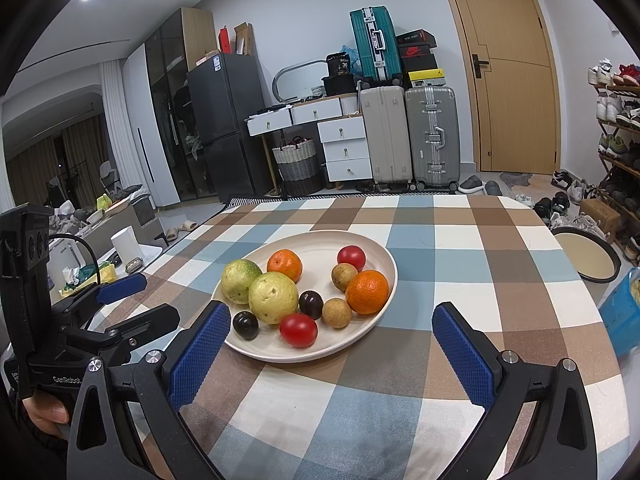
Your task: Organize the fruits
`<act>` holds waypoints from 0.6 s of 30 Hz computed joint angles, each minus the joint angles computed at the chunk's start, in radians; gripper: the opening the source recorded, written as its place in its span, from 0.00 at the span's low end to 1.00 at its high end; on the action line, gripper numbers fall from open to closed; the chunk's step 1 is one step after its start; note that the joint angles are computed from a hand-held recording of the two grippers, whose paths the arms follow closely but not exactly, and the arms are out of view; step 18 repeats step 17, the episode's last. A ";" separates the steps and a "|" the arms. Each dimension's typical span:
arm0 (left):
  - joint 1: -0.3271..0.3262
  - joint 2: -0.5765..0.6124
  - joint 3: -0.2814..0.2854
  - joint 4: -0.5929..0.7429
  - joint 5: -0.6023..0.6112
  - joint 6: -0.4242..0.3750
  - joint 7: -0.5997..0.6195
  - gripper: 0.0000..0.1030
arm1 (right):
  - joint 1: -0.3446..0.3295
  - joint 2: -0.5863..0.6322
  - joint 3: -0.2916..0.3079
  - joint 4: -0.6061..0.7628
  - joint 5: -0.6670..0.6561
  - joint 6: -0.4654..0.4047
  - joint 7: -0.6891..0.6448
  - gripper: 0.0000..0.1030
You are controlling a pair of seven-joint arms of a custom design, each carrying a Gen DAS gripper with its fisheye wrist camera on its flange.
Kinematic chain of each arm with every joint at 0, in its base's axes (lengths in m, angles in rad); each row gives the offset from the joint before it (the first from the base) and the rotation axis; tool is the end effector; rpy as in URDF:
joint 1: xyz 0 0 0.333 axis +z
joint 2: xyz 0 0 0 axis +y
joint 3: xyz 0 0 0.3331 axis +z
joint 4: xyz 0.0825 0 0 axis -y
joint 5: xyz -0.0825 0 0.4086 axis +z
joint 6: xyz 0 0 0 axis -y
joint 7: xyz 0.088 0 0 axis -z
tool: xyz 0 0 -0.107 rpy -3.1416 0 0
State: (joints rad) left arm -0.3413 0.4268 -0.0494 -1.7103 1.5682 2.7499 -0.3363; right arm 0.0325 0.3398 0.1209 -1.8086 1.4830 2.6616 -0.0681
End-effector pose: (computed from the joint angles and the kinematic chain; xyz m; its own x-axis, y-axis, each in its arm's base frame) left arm 0.6464 -0.3055 0.3826 0.1192 -0.9873 0.1051 -0.4924 -0.1507 -0.8572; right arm 0.6881 0.0702 0.3941 0.5876 -0.7924 -0.1638 -0.4895 -0.1869 -0.8518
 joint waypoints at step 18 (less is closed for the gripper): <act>0.006 -0.004 0.001 -0.001 0.020 -0.005 0.000 0.99 | -0.001 -0.001 0.001 -0.003 0.002 0.001 -0.003 1.00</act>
